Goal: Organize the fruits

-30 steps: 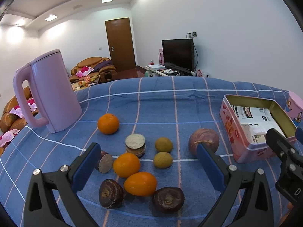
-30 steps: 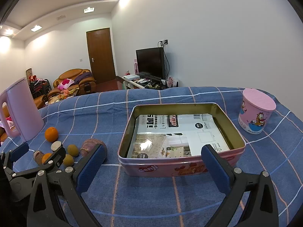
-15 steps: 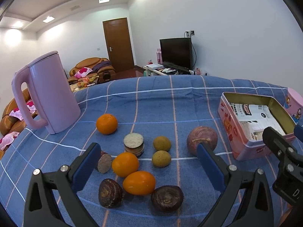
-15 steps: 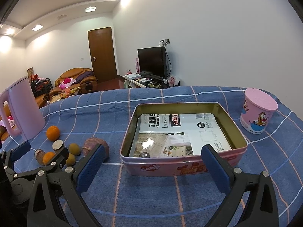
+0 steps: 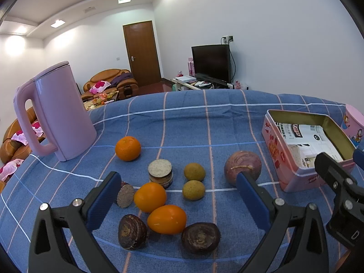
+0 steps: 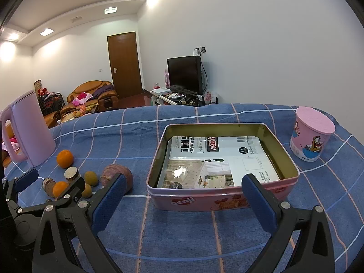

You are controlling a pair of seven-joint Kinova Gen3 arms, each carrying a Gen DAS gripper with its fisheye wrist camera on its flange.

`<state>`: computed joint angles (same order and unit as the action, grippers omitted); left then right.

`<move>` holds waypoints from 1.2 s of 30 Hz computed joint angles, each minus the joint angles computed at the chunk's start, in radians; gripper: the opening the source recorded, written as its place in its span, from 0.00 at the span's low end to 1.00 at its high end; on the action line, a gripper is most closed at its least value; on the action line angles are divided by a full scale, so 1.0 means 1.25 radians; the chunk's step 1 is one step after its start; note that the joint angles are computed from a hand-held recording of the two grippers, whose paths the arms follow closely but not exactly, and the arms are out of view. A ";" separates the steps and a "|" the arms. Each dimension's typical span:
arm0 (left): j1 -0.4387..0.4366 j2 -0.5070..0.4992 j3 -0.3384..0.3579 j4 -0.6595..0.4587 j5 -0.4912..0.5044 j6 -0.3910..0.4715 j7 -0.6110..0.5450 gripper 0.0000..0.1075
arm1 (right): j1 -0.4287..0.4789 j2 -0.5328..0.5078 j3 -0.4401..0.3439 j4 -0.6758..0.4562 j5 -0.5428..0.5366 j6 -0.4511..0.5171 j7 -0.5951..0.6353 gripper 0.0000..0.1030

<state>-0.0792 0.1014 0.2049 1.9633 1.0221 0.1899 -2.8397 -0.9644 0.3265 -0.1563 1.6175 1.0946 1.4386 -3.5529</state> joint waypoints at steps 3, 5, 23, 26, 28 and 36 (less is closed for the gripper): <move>-0.001 0.001 0.002 0.000 0.005 -0.001 -0.005 0.96 | 0.000 -0.001 0.000 0.002 0.001 0.000 -0.001 0.99; 0.001 0.000 0.000 0.000 0.000 -0.001 -0.001 0.96 | 0.000 -0.001 -0.001 0.002 0.001 -0.002 -0.002 0.99; -0.005 -0.022 -0.080 -0.012 -0.083 0.105 0.081 0.96 | 0.006 -0.014 -0.011 0.015 0.013 -0.058 0.019 0.99; -0.014 -0.032 -0.102 -0.008 -0.096 0.118 0.086 0.96 | 0.004 -0.017 -0.013 0.017 0.017 -0.070 0.023 0.99; -0.026 -0.037 -0.119 -0.007 -0.093 0.136 0.069 0.96 | 0.004 -0.023 -0.015 0.026 0.024 -0.087 0.020 0.99; -0.041 -0.043 -0.154 -0.001 -0.180 0.098 0.127 0.96 | 0.099 -0.050 -0.075 0.057 0.008 -0.297 0.095 0.70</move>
